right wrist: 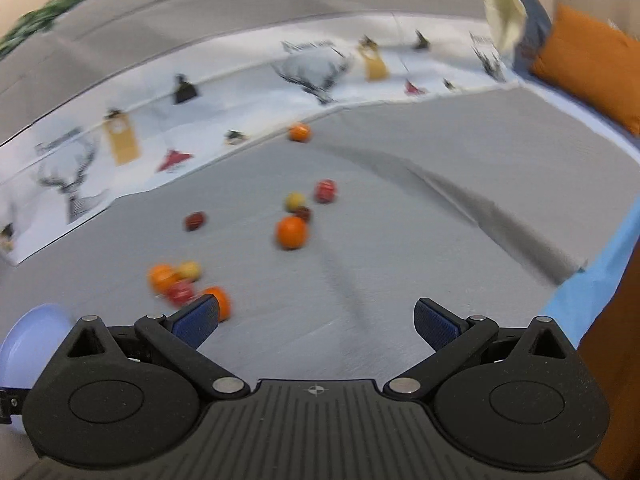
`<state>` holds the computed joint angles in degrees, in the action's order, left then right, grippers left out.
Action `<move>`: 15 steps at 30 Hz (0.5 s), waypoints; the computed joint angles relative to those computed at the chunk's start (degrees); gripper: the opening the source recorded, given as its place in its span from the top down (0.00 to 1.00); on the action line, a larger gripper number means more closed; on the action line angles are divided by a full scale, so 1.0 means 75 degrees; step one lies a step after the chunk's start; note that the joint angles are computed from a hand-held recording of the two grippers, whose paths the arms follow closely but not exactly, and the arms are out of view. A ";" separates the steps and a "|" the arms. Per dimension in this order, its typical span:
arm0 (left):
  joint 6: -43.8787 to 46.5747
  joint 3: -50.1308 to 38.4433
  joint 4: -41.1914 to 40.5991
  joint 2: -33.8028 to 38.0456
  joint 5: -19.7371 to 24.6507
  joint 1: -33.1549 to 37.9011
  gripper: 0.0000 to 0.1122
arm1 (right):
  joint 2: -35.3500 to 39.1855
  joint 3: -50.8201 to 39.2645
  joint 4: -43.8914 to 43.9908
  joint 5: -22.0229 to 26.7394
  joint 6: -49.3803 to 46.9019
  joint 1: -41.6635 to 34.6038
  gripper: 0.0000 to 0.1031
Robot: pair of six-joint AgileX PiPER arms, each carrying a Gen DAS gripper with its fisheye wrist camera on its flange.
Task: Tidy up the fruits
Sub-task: 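Reach both tools toward the fruit cluster and grasp oranges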
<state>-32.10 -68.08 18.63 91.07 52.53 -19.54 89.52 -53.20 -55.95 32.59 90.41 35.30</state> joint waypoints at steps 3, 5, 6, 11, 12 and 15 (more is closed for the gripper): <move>-0.0029 -0.1128 -0.0061 0.1150 -0.0160 0.0147 0.09 | 0.0829 -0.0452 0.0448 -0.0587 -0.0647 -0.0542 0.01; 0.0278 -0.1993 -0.0453 0.1958 -0.0280 0.0372 0.09 | 0.1608 -0.1033 0.0684 -0.0812 -0.0871 -0.0723 0.01; 0.0450 -0.2481 -0.0642 0.2402 -0.0251 0.0460 0.09 | 0.1934 -0.1277 0.0600 -0.0983 -0.0886 -0.0898 0.01; 0.1332 -0.4915 -0.1346 0.4505 0.0310 0.0711 0.09 | 0.3666 -0.3096 0.0993 -0.1346 -0.1893 -0.1439 0.01; 0.1495 -0.5362 -0.1475 0.4848 0.0483 0.0740 0.09 | 0.4006 -0.3494 0.1093 -0.1284 -0.2141 -0.1481 0.01; 0.1893 -0.6791 -0.1772 0.5885 0.1218 0.0783 0.09 | 0.4945 -0.4677 0.1587 -0.0929 -0.3028 -0.1533 0.01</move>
